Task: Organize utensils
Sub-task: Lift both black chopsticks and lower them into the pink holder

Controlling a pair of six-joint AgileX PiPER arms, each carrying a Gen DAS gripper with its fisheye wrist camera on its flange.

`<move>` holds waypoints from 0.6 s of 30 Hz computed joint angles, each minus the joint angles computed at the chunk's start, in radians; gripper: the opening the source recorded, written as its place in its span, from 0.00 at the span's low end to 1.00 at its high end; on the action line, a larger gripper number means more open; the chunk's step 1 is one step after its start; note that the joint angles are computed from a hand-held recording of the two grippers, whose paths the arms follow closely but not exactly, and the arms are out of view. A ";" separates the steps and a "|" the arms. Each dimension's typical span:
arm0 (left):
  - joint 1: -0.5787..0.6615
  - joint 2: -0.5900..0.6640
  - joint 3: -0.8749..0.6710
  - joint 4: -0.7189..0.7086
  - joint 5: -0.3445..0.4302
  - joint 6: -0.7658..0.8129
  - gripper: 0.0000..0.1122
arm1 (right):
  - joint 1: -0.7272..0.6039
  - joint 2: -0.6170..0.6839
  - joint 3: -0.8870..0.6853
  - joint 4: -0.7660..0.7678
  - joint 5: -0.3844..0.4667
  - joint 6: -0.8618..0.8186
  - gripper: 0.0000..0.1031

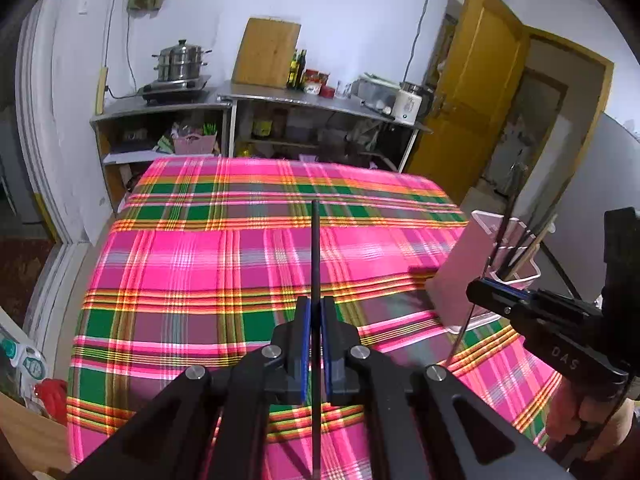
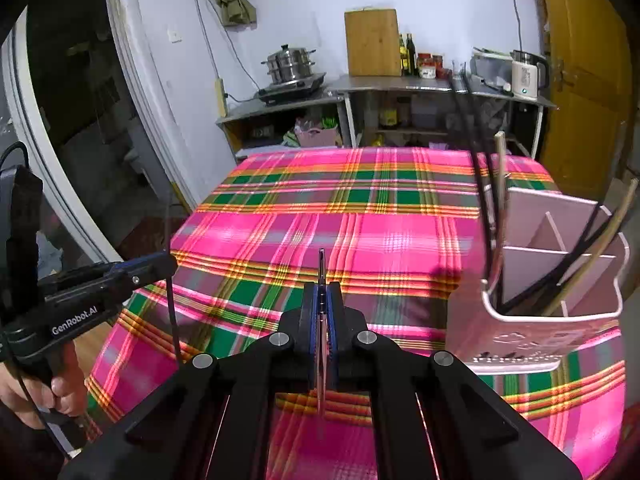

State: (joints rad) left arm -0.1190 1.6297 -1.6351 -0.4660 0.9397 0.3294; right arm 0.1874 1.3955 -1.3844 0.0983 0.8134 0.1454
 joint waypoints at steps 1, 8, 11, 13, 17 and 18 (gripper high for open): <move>0.001 -0.009 -0.004 -0.005 0.007 0.001 0.04 | 0.002 -0.009 0.002 -0.005 0.001 0.005 0.04; -0.016 -0.057 -0.022 -0.004 0.032 -0.012 0.04 | 0.016 -0.083 0.012 -0.041 0.023 0.044 0.04; -0.025 -0.075 -0.023 -0.007 0.039 -0.017 0.04 | 0.009 -0.109 0.012 -0.040 0.033 0.045 0.04; -0.031 -0.083 -0.026 -0.012 0.046 -0.020 0.04 | 0.007 -0.122 0.011 -0.044 0.039 0.047 0.04; -0.060 -0.085 -0.047 0.000 0.064 -0.041 0.04 | -0.009 -0.155 0.013 -0.035 0.054 0.038 0.05; -0.067 -0.085 -0.051 0.002 0.069 -0.046 0.04 | -0.015 -0.163 0.012 -0.030 0.060 0.032 0.05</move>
State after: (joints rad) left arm -0.1864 1.5442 -1.6863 -0.4637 1.0085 0.2829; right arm 0.1721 1.2322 -1.3727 0.0687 0.8737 0.1771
